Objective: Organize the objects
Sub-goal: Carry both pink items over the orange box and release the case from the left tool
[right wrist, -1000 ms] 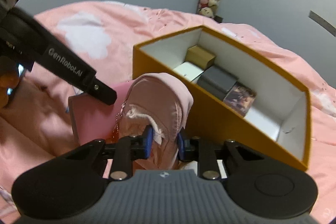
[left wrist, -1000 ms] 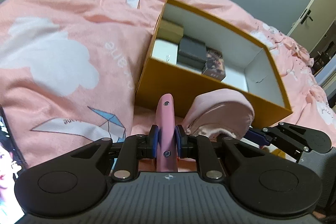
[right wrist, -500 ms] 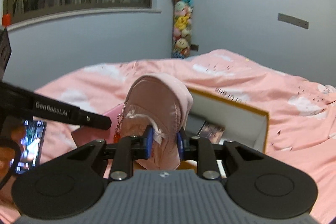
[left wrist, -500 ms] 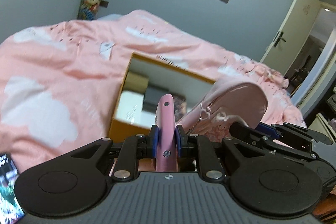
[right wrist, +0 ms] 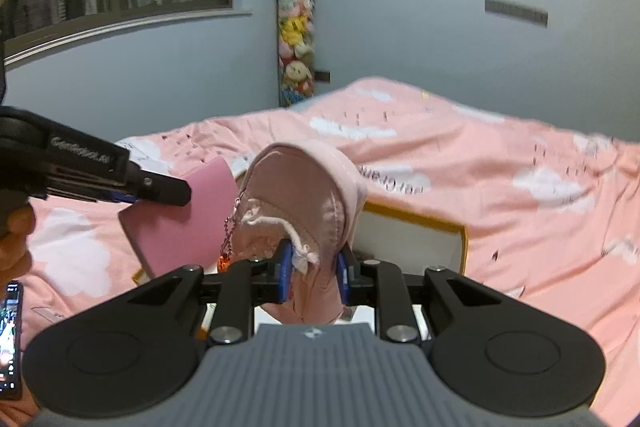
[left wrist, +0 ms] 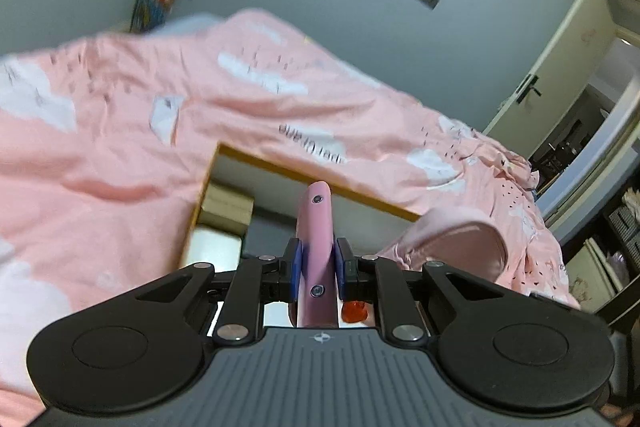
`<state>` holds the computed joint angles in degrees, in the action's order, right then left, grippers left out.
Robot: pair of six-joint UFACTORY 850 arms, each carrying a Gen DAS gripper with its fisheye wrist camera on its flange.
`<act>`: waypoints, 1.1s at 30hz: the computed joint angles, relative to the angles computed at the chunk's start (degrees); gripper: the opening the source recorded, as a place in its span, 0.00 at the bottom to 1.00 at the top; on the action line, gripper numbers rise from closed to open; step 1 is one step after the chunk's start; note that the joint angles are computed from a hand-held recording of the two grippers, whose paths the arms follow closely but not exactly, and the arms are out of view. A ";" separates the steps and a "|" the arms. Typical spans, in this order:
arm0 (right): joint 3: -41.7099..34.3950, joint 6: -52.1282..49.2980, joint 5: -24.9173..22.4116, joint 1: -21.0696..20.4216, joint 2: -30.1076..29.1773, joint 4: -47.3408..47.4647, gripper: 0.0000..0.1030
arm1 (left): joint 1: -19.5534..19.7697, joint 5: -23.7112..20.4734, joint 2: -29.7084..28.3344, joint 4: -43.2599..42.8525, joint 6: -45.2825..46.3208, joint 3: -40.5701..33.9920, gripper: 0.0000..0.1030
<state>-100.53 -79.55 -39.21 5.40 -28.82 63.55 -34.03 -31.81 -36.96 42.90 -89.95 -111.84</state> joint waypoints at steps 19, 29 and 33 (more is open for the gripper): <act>-21.93 26.67 -12.75 0.01 -16.74 -24.16 0.23 | 5.16 4.80 -9.62 -35.81 22.07 -4.24 0.18; -30.44 29.89 -17.63 0.42 -22.03 -27.56 0.23 | 4.31 -12.09 -15.13 -32.85 27.25 -15.42 0.21; -32.01 30.77 -19.30 0.30 -22.86 -27.71 0.23 | 3.65 -14.22 -15.56 -30.21 27.86 -16.67 0.21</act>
